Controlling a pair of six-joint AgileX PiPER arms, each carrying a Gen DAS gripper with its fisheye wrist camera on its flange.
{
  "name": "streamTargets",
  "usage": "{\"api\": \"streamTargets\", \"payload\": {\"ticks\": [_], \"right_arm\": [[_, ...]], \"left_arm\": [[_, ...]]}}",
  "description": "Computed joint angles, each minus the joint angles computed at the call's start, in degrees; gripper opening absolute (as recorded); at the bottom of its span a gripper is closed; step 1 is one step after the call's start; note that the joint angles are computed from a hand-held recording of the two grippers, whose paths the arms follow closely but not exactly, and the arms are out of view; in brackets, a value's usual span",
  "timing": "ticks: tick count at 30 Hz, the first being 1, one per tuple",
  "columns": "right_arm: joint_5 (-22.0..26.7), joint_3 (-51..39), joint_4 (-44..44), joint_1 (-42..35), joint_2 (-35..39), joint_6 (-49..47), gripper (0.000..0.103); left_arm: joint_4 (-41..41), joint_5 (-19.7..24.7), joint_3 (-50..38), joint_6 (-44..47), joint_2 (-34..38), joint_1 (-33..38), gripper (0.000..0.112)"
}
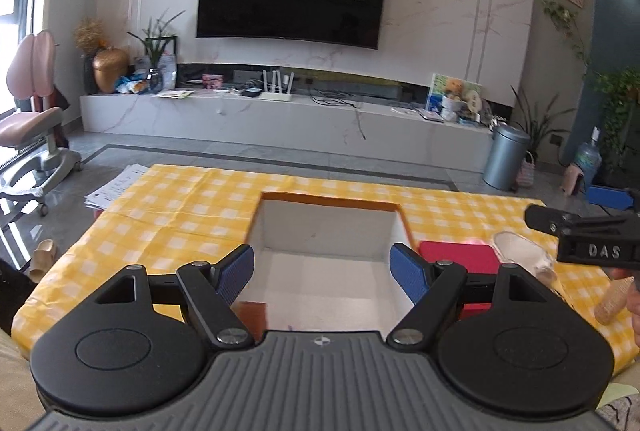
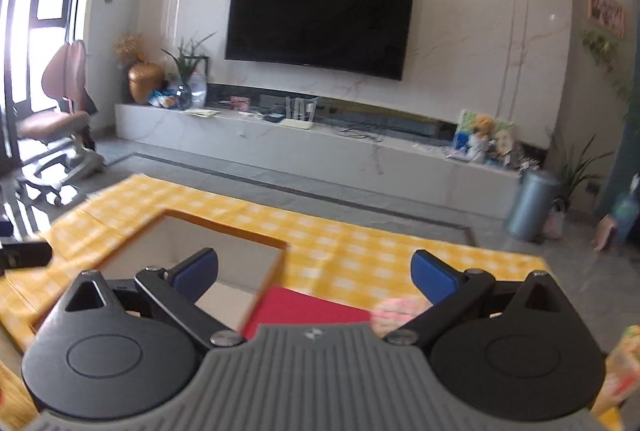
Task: Organize soft objects
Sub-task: 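Move both open tools back toward the items on the table, then grasp the yellow Deeyeo snack packet with the right tool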
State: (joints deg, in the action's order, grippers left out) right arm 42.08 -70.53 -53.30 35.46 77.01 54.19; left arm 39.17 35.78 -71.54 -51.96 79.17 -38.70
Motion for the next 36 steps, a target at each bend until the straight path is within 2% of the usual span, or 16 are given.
{"api": "streamTargets", "payload": {"ticks": [5,9,13,14,16,18,21,25,27,29,31,34,36], "right_arm": [[2.1,6.65,1.26,-6.21,-6.81,-5.28,0.1],[-4.61,11.39,11.64,-18.16,-11.36,-13.23,0.1],[-11.38,14.6,29.5,-31.6,-11.28,-23.88,0.1],[-12.11,15.14,32.03,-33.68,-10.47,-24.84,0.1],[-13.13,15.17,30.21,-35.47,-7.81,-20.42,0.1],[-14.29,15.47,29.24,-36.67,-5.52,-17.97,0.1],[-15.55,15.29,36.32,-39.91,-2.64,-24.16,0.1],[-16.18,15.15,48.83,-45.47,-0.27,-36.71,0.1],[-17.11,15.43,50.29,-47.53,1.29,-37.84,0.1],[-16.08,14.66,53.71,-49.49,3.35,-39.1,0.1],[-15.49,14.24,57.35,-50.79,5.33,-41.42,0.1],[-14.49,12.97,51.03,-49.09,8.26,-36.11,0.1],[-13.08,11.45,46.92,-47.83,10.75,-32.49,0.1]], "left_arm": [[0.13,1.63,-4.81,0.04,4.62,-6.01,0.091],[1.2,3.76,-9.77,0.55,9.9,-11.62,0.091],[2.97,4.88,-14.59,0.03,16.12,-16.76,0.091],[3.73,4.56,-15.57,-0.44,17.77,-17.79,0.091],[6.34,3.94,-17.12,-2.89,21.04,-19.93,0.091],[6.18,1.71,-18.51,-3.9,23.94,-20.58,0.091],[5.49,-3.35,-18.27,-5.22,26.75,-20.71,0.091],[8.72,-0.38,-20.54,-8.41,31.42,-21.73,0.091],[9.76,-2.75,-19.12,-8.56,32.39,-21.37,0.091],[6.15,-6.07,-17.97,-4.85,33.11,-20.36,0.091],[5.01,-7.75,-17.47,-5.16,34.19,-20.29,0.091],[6.04,-9.88,-16.97,-6.04,35.3,-20.04,0.091],[12.06,-15.43,-14.19,-11.06,34.95,-19.56,0.091]]}}
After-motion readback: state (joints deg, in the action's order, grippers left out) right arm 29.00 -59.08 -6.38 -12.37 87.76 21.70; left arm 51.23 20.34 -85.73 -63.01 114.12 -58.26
